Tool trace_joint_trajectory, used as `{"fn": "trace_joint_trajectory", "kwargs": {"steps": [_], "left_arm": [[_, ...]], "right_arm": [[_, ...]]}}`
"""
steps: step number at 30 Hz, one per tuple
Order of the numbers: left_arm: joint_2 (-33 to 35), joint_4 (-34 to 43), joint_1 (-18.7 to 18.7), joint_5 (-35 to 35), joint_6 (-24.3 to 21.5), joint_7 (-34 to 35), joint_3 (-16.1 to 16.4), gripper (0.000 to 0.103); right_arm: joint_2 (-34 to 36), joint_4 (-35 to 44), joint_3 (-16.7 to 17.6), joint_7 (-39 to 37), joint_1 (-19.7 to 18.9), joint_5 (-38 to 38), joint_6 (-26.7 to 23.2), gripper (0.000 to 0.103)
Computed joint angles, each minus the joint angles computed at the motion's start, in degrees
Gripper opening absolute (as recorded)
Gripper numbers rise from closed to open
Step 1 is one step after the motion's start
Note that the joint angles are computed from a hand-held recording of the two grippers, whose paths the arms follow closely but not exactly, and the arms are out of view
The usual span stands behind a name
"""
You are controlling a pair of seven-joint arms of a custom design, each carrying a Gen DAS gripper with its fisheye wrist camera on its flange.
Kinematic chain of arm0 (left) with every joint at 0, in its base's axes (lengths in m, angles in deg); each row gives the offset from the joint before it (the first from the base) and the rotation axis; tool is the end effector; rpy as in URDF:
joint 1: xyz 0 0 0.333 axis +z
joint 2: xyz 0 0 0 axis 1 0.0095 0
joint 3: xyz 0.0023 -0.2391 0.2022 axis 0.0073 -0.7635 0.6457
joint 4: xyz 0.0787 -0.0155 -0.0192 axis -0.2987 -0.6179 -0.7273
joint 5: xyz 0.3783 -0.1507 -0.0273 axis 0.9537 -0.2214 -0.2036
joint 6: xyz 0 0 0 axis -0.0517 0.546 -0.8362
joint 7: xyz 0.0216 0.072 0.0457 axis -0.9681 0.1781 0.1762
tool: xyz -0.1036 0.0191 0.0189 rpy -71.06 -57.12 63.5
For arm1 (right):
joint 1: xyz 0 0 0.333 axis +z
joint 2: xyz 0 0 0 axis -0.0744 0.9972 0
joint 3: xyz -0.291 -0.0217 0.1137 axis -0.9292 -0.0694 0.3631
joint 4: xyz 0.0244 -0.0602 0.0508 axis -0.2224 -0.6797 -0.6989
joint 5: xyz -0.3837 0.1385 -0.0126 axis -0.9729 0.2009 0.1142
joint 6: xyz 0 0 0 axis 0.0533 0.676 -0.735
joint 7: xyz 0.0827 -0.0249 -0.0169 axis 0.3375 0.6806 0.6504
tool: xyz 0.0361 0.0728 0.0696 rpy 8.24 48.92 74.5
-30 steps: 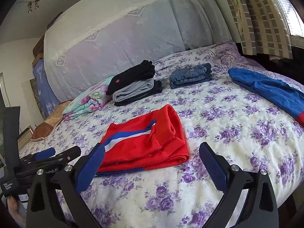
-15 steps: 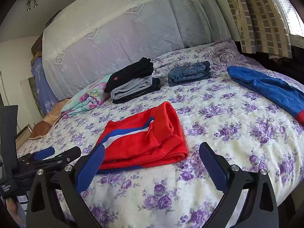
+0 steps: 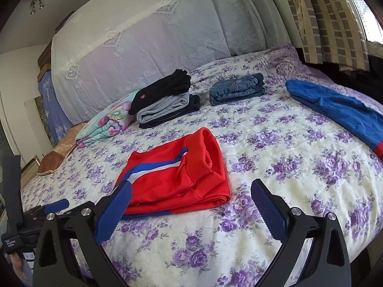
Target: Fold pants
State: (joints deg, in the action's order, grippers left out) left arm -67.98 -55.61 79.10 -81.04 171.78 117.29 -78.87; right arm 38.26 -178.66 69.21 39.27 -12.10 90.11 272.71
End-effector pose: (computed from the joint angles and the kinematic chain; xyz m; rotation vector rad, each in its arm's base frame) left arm 0.4736 -0.1378 0.4781 -1.6403 1.9937 -0.8622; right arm 0.4110 0.0969 0.4860 -1.2527 1.7346 -0.6718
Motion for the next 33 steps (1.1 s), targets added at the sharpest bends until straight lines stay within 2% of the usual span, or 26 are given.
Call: {"fn": "trace_joint_trajectory", "kwargs": {"steps": [2,5,7,11,13,14,15,16,19,20,22,25,27,29,30,32,33], "left_arm": [[1.8,1.5,-1.7,-2.5,-3.0,2.1,1.9,0.098],[4.3,3.6,-1.5,-5.1,-5.9,3.5,2.1,0.098],[5.7,4.7,-0.6,-5.6,-6.1,3.2,1.4,0.098],[9.1,8.2,1.0,-4.6,-6.8,2.3,-0.1,0.098],[11.0,10.3,1.5,-4.1,-7.7,1.8,-0.7,0.098],[11.8,11.2,1.8,-3.8,-8.2,1.3,-1.0,0.098],[12.4,11.8,2.0,-3.7,-8.5,1.1,-1.2,0.098],[12.8,12.2,2.1,-3.9,-8.8,1.3,-1.3,0.098],[11.6,11.4,1.4,-9.2,-9.6,6.2,-0.8,0.098],[10.6,10.6,1.0,-11.5,-9.3,8.6,-0.5,0.098],[9.0,8.9,0.5,-13.7,-6.8,10.8,-0.2,0.098],[9.7,10.0,0.9,-13.4,-4.8,8.8,-0.3,0.098],[11.5,12.0,1.3,-12.4,-5.4,6.7,-0.7,0.098],[14.5,14.8,2.6,-5.8,-9.2,2.3,-1.9,0.098],[15.4,14.9,2.7,-4.5,-9.4,1.6,-2.3,0.099],[14.5,11.3,2.1,-7.9,-3.0,4.1,-2.3,0.099],[14.2,10.5,1.9,-8.6,-2.1,5.4,-2.2,0.099]], "right_arm": [[1.6,0.1,-4.2,0.0,3.3,0.4,-0.6,0.099],[3.7,1.4,-5.4,-0.4,3.5,0.1,-2.4,0.099],[5.2,3.5,-2.2,-0.4,-0.2,-1.4,-4.0,0.099],[9.5,10.0,6.7,1.0,-10.3,-7.7,-6.8,0.099],[12.1,14.1,11.5,1.9,-15.9,-12.5,-11.0,0.099],[13.5,16.0,12.2,4.3,-17.1,-16.9,-14.0,0.099],[14.7,16.9,11.3,3.5,-16.3,-17.2,-16.3,0.099],[16.0,16.9,9.0,-0.6,-13.6,-13.6,-17.4,0.099],[16.8,14.0,-3.7,-10.6,-0.3,-2.7,-15.5,0.099],[16.7,13.6,-5.8,-11.2,1.8,-2.4,-15.5,0.099],[16.4,13.3,-6.7,-10.0,2.6,-4.4,-15.6,0.099],[16.6,13.6,-6.7,-6.5,2.2,-8.8,-15.6,0.099],[16.7,13.5,-9.1,-6.6,4.4,-9.1,-15.2,0.099],[16.8,13.6,-11.1,-6.2,6.2,-9.9,-15.4,0.099],[16.7,13.6,-11.5,-5.5,6.4,-11.0,-15.5,0.099],[16.1,13.6,-11.7,-3.8,6.4,-13.6,-15.6,0.099],[15.4,13.5,-11.0,-2.0,5.4,-15.6,-15.2,0.099]]}}
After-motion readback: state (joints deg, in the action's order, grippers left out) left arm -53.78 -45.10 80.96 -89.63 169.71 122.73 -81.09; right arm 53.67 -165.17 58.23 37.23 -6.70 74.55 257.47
